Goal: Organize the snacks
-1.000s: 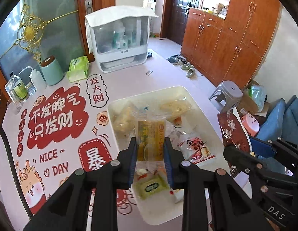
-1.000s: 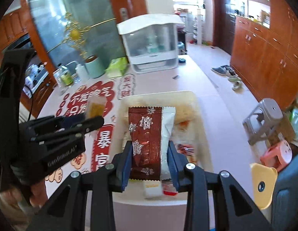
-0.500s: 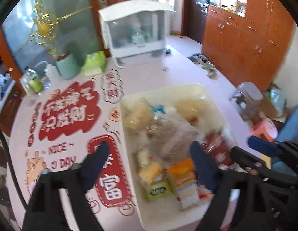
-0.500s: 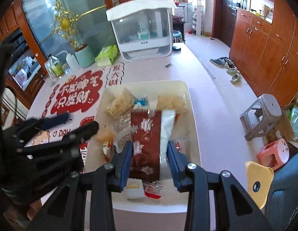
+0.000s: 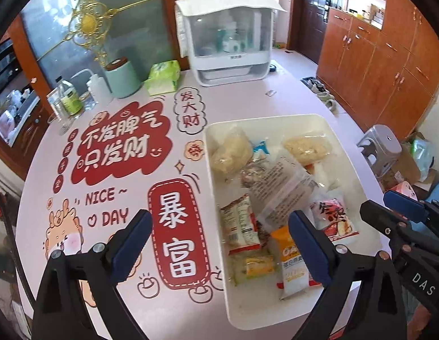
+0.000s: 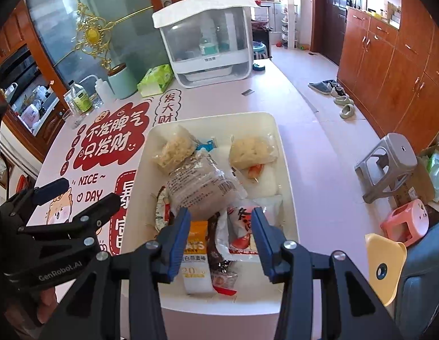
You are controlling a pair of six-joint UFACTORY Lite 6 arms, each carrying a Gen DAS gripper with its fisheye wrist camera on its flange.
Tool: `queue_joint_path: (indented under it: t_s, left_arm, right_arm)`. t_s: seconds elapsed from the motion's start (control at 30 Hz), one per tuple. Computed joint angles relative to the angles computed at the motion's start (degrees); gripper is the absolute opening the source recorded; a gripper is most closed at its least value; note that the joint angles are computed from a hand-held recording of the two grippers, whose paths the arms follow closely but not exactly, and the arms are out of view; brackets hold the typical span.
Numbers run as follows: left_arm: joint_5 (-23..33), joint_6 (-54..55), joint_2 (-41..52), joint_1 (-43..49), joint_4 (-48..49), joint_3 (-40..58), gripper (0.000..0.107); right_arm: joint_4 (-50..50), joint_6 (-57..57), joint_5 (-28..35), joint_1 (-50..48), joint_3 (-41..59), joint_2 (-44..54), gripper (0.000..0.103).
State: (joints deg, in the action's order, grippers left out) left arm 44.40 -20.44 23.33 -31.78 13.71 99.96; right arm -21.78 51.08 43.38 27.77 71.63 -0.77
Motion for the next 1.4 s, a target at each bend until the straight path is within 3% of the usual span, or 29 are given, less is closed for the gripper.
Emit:
queue_joint_path:
  t_s: [0.73,1.1,1.4]
  left_arm:
    - [-3.69,-5.00,-16.90,6.86,5.84,-22.50,0.096]
    - [-2.71,1.04,-26.99,13.12,3.17,-30.44,0.096]
    - [-2.33,8.37,-32.67,18.83,-2.17,-33.08,0.096]
  right_arm:
    - [-4.64,11.53,2.33,11.46,5.13,7.87,0.046]
    - [-9.30,21.97,10.20,21.93,12.98,13.39,0.046]
    - [-11.55,24.25,17.36,27.88,23.47,19.24,0.048]
